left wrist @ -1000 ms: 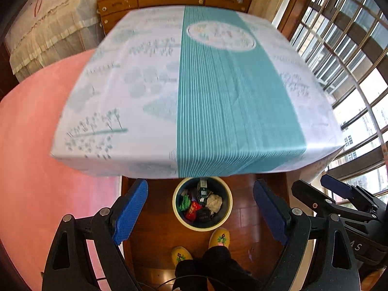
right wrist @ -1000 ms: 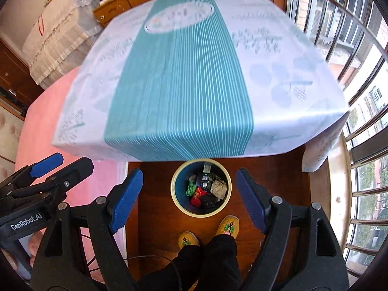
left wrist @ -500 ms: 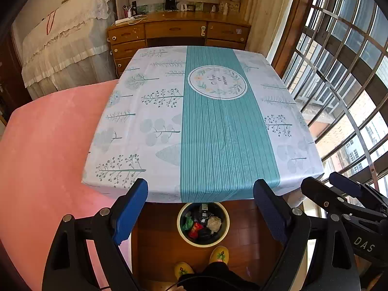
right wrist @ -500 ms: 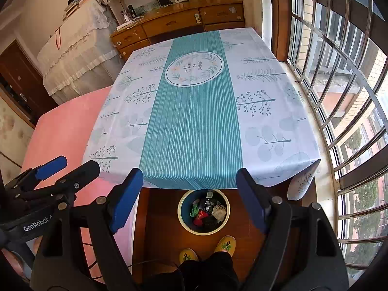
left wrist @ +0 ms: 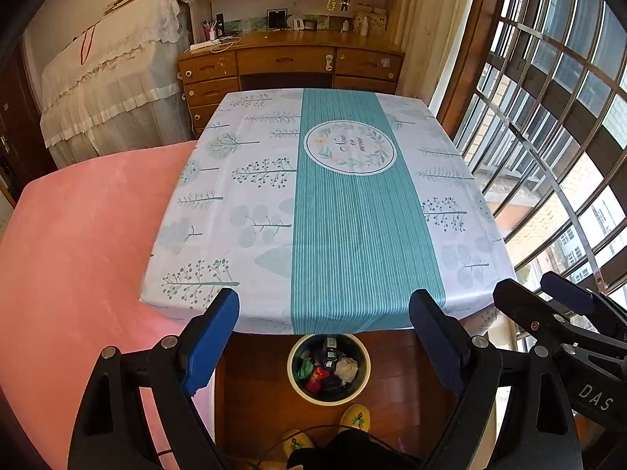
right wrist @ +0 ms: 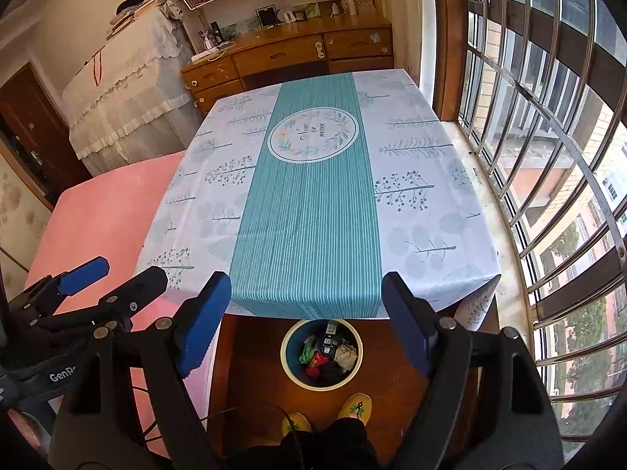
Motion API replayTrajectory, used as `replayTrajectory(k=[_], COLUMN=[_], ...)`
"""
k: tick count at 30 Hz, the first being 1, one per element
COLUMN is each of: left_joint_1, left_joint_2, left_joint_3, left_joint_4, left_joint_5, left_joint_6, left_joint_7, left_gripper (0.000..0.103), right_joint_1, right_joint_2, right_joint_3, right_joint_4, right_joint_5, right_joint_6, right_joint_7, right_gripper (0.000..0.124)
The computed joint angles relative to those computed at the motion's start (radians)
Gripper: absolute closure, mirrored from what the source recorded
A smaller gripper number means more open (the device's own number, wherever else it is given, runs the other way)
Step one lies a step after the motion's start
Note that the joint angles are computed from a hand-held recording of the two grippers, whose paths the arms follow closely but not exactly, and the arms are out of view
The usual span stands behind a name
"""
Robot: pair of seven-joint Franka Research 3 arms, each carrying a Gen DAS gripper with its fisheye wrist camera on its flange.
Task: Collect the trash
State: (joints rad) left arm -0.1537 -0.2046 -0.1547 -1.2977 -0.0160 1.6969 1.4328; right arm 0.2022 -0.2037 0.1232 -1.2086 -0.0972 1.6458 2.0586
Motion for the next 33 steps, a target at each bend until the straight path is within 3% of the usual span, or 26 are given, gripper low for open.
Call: replayTrajectory(k=[33], left_joint_1=[0.000], left_joint_2=[0.033], left_joint_3=[-0.015], left_joint_4=[0.042], left_joint_5=[0.032], left_joint_6=[0.036], left_joint_7=[-0.030], left_gripper=[0.013], right_joint_1=[-0.005], right_joint_2=[0.013], right_joint_3=[-0.011], right_joint_4=[0.009], right_joint_5=[-0.006], right_joint_6=[0.040], right_joint_7=[-0.013], right_gripper=[0.047])
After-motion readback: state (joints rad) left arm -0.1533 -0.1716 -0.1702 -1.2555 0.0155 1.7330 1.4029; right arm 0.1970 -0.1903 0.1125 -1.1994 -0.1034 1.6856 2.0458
